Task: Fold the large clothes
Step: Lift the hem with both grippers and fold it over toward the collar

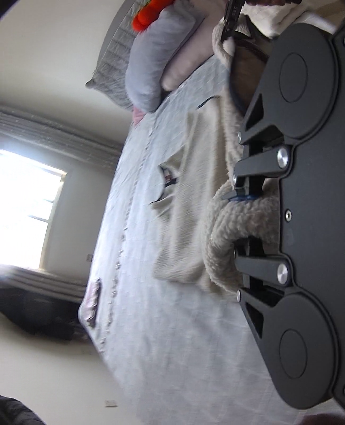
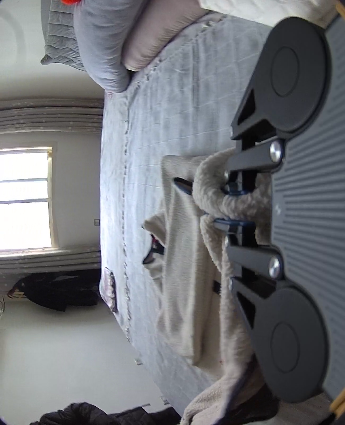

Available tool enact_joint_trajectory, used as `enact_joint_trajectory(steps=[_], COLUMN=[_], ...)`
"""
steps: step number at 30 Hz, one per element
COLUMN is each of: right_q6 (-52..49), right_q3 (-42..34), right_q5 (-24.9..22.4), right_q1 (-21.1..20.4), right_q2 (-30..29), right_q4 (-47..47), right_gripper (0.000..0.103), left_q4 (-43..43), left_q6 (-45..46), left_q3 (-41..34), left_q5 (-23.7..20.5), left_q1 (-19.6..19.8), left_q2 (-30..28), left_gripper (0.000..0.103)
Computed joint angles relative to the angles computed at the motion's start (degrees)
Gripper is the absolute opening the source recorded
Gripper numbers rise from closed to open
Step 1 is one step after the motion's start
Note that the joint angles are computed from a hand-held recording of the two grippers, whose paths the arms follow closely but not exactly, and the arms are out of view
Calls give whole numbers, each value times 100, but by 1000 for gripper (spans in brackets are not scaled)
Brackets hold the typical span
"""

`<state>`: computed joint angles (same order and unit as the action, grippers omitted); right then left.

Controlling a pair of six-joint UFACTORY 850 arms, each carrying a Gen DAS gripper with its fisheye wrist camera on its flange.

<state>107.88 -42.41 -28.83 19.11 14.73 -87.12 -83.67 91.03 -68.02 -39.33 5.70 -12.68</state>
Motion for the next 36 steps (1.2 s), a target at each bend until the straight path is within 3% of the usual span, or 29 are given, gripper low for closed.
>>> enact_joint_trajectory(steps=[7,12,16,19,21,25,27,30,36], right_q6=[235,-263,-867,-1487,-1572,-1108,-1275,-2211,-5395], right_q3=[-1194,-2098,-2737,-3206,-3365,-3469,-3564,-3718,-3683], right_q5=[473,691,767,535,588,766,796,987,1735], right_q1=[-859,-1246,-1444,-1529,-1619,-1715,-1738,-1851,-2286], right_q2=[-1281,-2297,-3024,-3569,-3826,-4105,-4169,-4159,-3844], right_q4=[-397,-17,581,1234,1328,964,1127,2183,5780], right_gripper=[15,15,16,18,19,20,20,21,29], left_q4=[-426,-295,330,1598,2213,1645,2052,3155,3500], left_q6=[-107,-230,-850,-2061,-2803,-2390,-2835,-4047,-4661], left_q3=[-1444,-2468,-3361,-3977,-4350,-4480,-4663,-5141,-5683], left_q5=[893,1483,1814,2245,2171,2223,2112,1628,819], left_q1=[-613,-994,-1203,-1356,-1371,-1375,-1368,-1318,-1154], left_q2=[-1125,-2016,-2813,-3350,-3689,-3901,-3984,-4143,-4227], left_gripper=[21,22,26,31,32,34,35,35,35])
